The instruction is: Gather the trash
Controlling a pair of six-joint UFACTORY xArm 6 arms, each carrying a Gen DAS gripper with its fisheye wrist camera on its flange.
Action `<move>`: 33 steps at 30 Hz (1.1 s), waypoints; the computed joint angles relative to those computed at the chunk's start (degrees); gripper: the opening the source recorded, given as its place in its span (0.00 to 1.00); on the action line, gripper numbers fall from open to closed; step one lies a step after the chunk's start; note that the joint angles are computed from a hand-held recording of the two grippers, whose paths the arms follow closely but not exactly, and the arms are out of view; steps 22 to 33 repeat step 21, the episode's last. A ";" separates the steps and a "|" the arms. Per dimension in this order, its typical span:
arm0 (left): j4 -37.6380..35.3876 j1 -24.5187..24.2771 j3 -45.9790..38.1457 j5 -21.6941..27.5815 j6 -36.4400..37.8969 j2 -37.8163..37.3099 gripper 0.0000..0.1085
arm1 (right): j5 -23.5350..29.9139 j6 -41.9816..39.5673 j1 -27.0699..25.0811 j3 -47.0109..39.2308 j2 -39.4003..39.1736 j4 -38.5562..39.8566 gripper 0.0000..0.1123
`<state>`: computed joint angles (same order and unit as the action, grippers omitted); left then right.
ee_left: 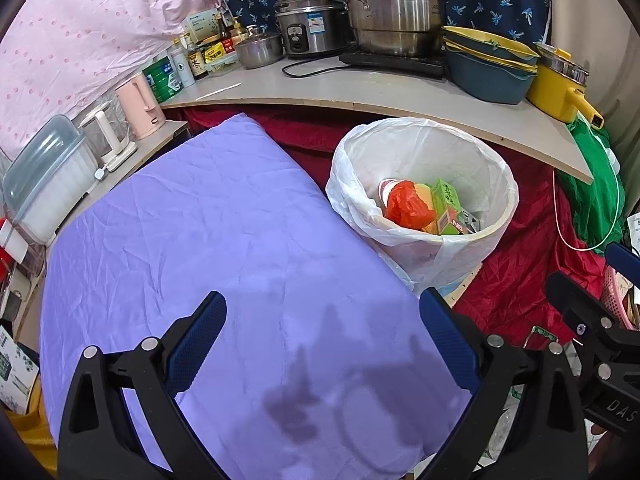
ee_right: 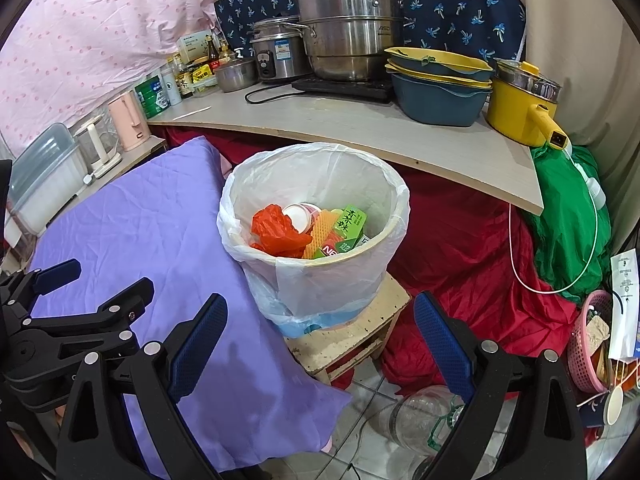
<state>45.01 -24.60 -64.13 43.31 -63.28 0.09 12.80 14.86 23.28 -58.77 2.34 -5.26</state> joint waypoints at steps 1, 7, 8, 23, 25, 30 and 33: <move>-0.24 -0.02 -0.14 -0.06 0.39 0.15 0.85 | -0.08 0.07 -0.07 0.17 -0.14 0.00 0.81; -2.00 -0.16 -0.45 -0.85 1.53 0.55 0.86 | -0.32 0.84 -0.54 1.26 -1.05 -0.61 0.81; -2.38 -0.19 -0.59 -0.89 1.84 0.71 0.86 | -0.35 1.00 -0.59 1.36 -1.13 -0.76 0.81; 0.68 -0.82 -1.25 -0.37 0.78 1.14 0.86 | -0.41 0.25 -0.80 1.43 -1.29 0.12 0.81; 0.68 -0.82 -1.25 -0.37 0.78 1.14 0.86 | -0.41 0.25 -0.80 1.43 -1.29 0.12 0.81; 0.68 -0.82 -1.25 -0.37 0.78 1.14 0.86 | -0.41 0.25 -0.80 1.43 -1.29 0.12 0.81; 0.68 -0.82 -1.25 -0.37 0.78 1.14 0.86 | -0.41 0.25 -0.80 1.43 -1.29 0.12 0.81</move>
